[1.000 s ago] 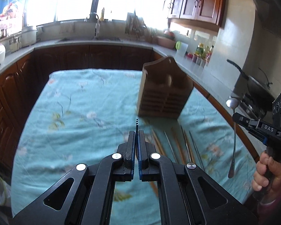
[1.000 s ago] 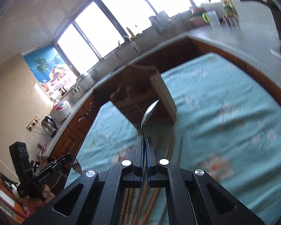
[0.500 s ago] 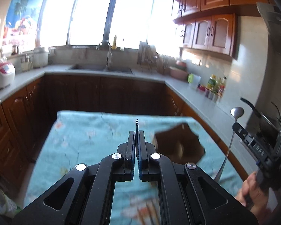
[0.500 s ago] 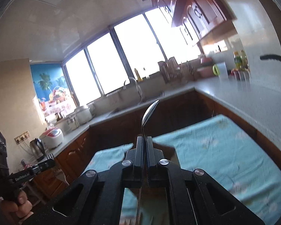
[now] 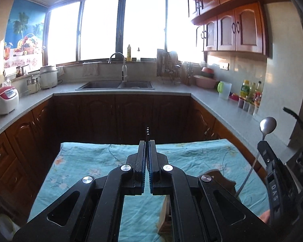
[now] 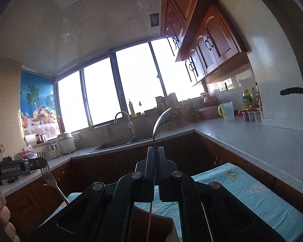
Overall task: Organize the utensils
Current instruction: 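Lift and carry the fork and spoon into the wooden holder with both tools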
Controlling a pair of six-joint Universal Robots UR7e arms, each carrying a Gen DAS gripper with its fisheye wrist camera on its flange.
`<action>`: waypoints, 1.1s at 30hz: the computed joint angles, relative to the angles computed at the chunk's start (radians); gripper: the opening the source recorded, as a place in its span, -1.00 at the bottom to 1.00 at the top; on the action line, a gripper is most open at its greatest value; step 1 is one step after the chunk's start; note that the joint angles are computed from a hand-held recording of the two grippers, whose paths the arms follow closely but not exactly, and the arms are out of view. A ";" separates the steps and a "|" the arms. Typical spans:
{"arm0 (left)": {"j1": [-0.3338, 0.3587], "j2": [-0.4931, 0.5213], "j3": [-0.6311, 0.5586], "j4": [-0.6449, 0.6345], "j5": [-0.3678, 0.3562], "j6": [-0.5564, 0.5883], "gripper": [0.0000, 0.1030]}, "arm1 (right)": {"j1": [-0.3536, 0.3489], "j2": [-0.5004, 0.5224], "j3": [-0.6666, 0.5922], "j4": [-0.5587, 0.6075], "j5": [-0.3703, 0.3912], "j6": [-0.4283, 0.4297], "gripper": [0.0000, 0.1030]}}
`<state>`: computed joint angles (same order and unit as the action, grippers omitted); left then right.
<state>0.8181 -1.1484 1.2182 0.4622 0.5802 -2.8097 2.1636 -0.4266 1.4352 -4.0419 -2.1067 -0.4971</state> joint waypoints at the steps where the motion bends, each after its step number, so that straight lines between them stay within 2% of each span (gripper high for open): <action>1: 0.004 0.008 0.001 -0.002 0.000 0.003 -0.97 | 0.000 0.010 0.001 -0.001 -0.004 -0.009 -0.96; 5: 0.017 0.030 0.016 0.016 0.013 -0.007 -0.97 | -0.010 0.018 0.031 0.019 0.000 -0.011 -0.96; 11: 0.032 0.036 0.049 0.063 0.042 -0.041 -0.97 | -0.028 -0.063 0.170 0.093 0.053 0.086 -0.96; 15: 0.041 0.022 0.072 0.100 0.095 -0.076 -0.96 | -0.037 -0.128 0.248 0.155 0.063 0.150 -0.96; 18: 0.036 0.021 0.084 0.108 0.104 -0.070 -0.97 | -0.048 -0.167 0.286 0.214 0.075 0.194 -0.96; 25: 0.032 0.036 0.078 0.138 0.111 -0.087 -0.96 | -0.061 -0.189 0.289 0.398 0.070 0.274 -0.96; 33: 0.033 0.044 0.068 0.163 0.112 -0.129 -0.95 | -0.064 -0.204 0.295 0.421 0.068 0.316 -0.93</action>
<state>0.8507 -1.1048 1.2861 0.6252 0.6926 -2.9389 2.0995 -0.6302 1.7305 -3.6206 -2.0389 -0.1807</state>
